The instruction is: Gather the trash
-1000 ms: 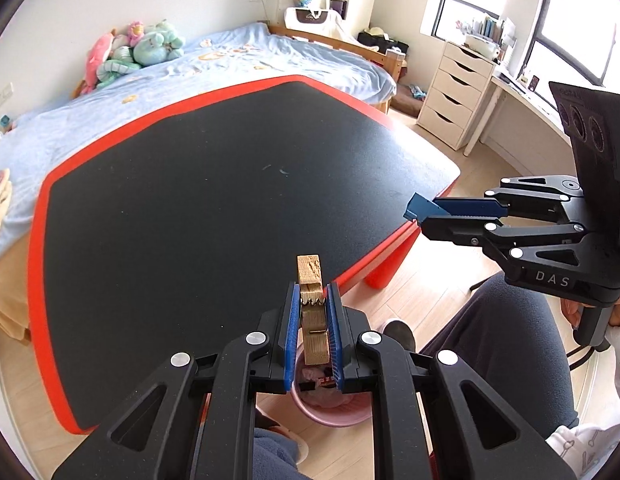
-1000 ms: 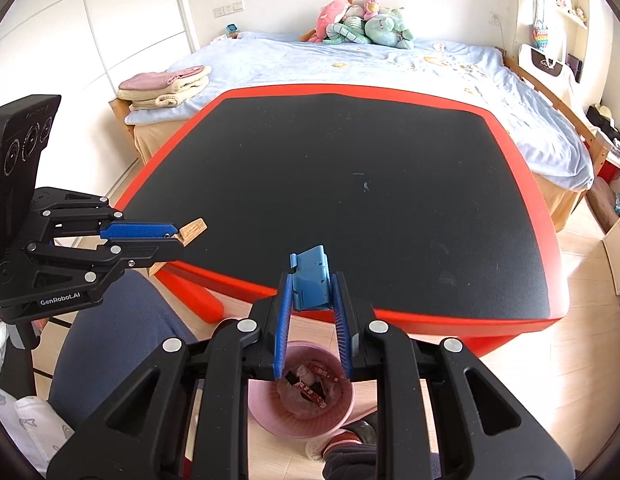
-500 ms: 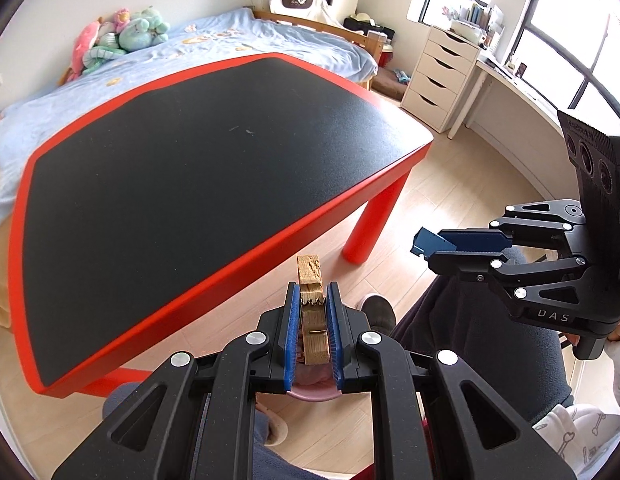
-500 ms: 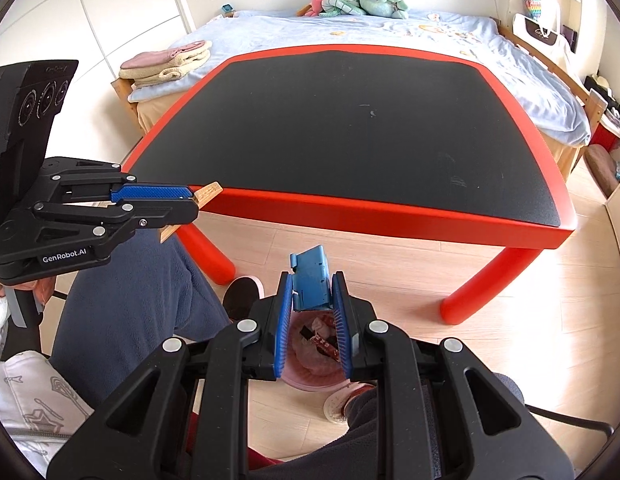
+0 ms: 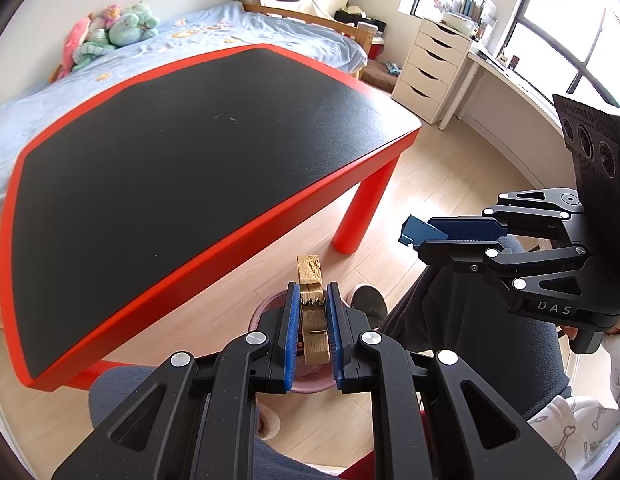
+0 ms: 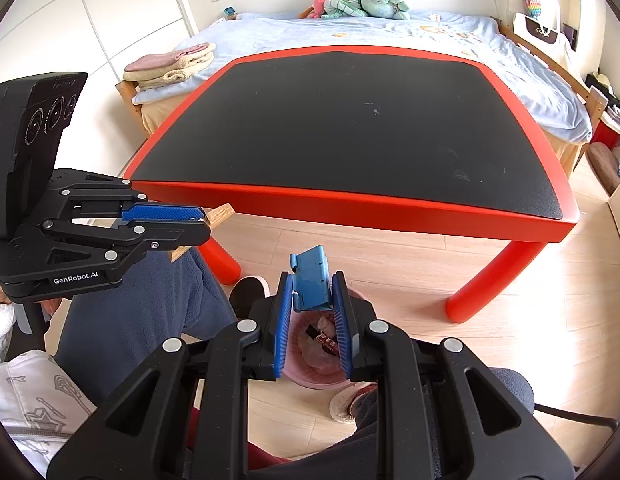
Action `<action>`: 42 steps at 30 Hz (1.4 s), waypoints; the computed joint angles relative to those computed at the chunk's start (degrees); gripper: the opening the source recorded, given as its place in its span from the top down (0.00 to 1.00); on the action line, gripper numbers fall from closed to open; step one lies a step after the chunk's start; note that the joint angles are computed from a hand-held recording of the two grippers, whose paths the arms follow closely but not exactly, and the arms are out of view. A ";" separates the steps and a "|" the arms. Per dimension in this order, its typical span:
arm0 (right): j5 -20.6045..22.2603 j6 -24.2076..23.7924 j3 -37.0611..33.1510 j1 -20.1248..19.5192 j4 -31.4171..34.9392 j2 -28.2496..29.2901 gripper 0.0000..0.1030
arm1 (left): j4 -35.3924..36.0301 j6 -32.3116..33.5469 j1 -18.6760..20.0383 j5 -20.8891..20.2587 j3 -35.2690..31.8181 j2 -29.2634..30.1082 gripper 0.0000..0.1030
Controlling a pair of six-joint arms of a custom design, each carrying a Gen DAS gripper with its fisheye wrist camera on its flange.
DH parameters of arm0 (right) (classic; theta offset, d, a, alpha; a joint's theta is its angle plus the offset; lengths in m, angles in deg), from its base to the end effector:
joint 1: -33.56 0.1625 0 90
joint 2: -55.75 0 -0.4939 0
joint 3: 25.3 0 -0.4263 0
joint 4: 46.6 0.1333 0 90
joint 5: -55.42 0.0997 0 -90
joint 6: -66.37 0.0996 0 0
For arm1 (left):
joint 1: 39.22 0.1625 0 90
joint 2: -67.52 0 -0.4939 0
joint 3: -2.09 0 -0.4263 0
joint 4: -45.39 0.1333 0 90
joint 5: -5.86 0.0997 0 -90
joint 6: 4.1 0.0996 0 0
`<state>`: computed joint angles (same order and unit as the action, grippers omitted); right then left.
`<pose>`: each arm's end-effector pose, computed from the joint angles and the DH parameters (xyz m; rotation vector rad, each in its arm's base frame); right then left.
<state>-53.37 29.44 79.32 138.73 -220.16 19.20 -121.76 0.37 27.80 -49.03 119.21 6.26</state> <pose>0.2749 -0.6272 -0.0031 1.1548 -2.5037 0.2821 -0.0585 -0.6261 0.2030 0.4546 2.4960 -0.5987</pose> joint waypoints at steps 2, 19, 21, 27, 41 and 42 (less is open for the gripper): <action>0.26 0.07 -0.08 -0.07 0.34 -0.05 0.80 | 0.27 0.09 0.14 -0.25 -0.16 0.10 0.86; -2.18 2.67 -0.98 -0.19 -0.28 0.74 0.06 | -3.66 -1.55 0.46 2.23 0.78 -0.02 0.08; -2.26 2.79 -0.99 -0.08 -0.23 0.78 0.06 | -3.75 -1.79 0.56 2.36 0.92 -0.32 0.08; -2.78 3.37 -1.63 0.26 -0.01 0.96 0.05 | -4.72 -1.74 0.33 3.03 1.38 -0.94 0.08; -1.29 1.13 -9.52 2.84 0.21 3.06 0.05 | -6.89 -0.45 -0.24 8.31 -1.39 -1.77 0.08; -1.09 1.17 -10.49 3.00 0.54 3.35 0.05 | -6.80 -0.66 -0.22 9.09 -1.82 -1.74 0.08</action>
